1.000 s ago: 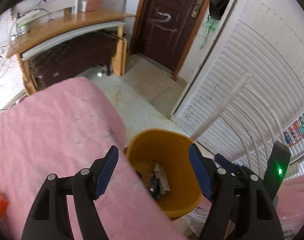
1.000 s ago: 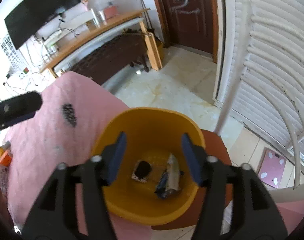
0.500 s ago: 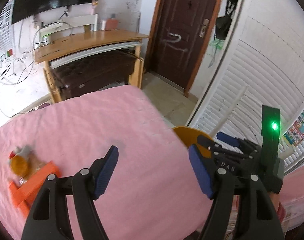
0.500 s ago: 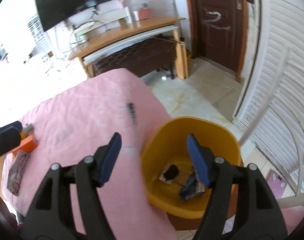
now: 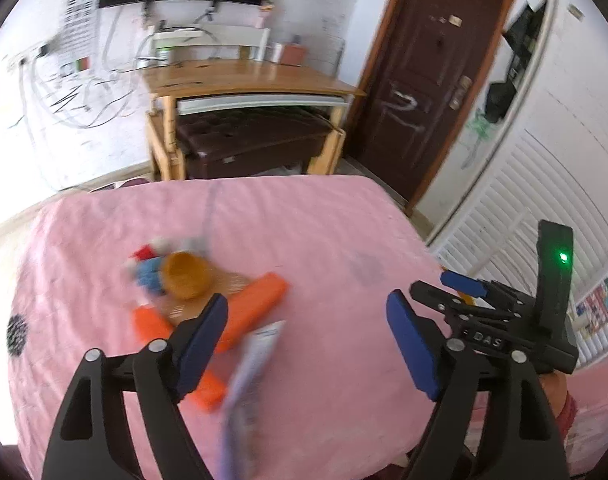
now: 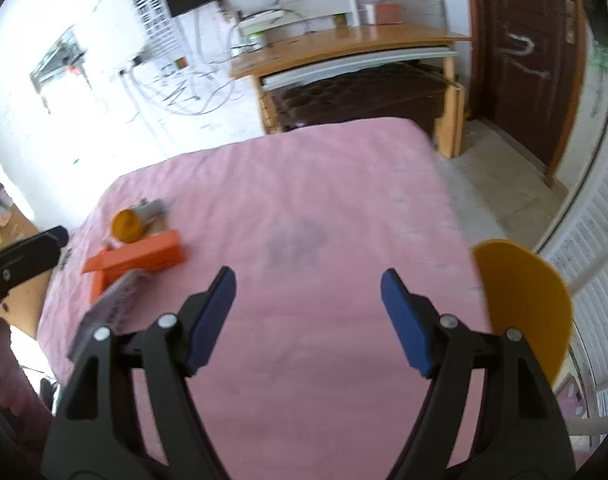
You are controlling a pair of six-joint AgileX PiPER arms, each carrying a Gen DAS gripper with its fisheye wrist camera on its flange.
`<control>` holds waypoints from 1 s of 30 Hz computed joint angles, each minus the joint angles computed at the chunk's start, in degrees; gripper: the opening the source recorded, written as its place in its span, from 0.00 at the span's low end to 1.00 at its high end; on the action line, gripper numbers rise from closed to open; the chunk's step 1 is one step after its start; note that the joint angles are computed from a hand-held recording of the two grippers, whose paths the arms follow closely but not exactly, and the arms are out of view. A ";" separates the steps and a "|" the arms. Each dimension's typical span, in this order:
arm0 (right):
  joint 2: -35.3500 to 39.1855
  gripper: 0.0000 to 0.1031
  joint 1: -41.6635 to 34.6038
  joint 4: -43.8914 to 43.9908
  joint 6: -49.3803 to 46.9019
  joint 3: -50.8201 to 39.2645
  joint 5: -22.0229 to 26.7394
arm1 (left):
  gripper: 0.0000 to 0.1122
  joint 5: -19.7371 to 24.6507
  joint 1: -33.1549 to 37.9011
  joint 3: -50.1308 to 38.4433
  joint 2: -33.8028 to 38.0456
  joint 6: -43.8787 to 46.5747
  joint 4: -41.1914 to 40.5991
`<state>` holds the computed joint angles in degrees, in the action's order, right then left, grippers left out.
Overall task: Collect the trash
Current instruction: 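Move the right tool to the table and grasp the white-purple packet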
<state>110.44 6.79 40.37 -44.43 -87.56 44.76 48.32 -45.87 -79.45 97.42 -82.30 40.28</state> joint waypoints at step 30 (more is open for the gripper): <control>-0.69 0.75 24.49 -11.72 12.34 -0.53 5.65 | 0.72 -3.48 14.08 14.17 -2.85 9.48 -10.14</control>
